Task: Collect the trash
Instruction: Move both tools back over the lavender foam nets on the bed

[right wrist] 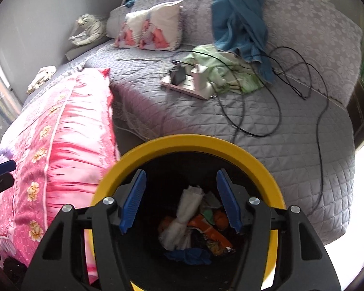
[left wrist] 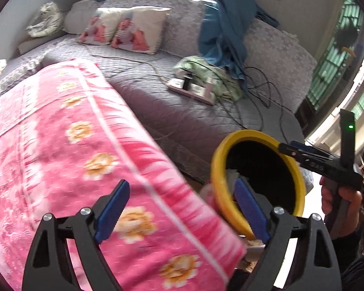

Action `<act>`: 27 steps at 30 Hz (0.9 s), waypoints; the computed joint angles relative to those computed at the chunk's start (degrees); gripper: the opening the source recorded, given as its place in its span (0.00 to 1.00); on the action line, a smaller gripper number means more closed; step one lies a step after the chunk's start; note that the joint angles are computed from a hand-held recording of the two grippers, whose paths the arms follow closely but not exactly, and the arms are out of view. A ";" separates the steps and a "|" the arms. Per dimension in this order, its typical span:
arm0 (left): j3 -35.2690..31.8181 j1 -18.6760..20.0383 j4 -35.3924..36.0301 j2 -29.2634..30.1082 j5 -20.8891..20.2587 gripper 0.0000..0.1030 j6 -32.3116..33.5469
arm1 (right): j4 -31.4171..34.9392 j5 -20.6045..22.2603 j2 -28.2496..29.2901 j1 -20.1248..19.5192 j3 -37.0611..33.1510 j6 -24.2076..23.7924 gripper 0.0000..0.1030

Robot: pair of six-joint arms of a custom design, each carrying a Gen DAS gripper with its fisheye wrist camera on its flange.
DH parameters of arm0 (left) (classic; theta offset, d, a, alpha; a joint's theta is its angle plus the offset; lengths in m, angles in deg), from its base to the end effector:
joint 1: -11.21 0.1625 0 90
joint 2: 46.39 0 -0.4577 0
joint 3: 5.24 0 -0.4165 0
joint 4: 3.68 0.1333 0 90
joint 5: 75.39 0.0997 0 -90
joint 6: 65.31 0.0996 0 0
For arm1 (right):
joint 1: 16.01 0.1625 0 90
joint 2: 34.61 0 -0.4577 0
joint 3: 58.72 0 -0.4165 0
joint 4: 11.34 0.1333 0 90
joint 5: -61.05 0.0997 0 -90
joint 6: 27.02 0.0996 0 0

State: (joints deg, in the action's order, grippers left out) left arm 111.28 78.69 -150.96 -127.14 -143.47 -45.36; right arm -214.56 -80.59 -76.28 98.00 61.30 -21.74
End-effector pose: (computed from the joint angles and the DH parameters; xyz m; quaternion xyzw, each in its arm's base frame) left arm -0.0486 -0.5624 0.3214 0.3163 0.9119 -0.1873 0.1826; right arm 0.2714 -0.4737 0.0652 0.0110 -0.8686 0.3660 0.3338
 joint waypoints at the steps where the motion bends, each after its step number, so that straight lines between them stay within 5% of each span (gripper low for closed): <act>1: -0.36 0.78 -0.18 -0.44 0.52 0.82 0.42 | 0.56 0.72 0.57 0.27 -1.03 -0.69 0.56; 13: -6.30 12.69 -5.79 -6.74 5.73 0.82 2.23 | 15.03 12.83 12.55 5.03 -23.30 -10.77 0.61; 27: -16.46 24.26 -4.55 -5.57 4.23 0.83 3.44 | 47.58 25.77 38.33 9.58 -68.29 -20.59 0.60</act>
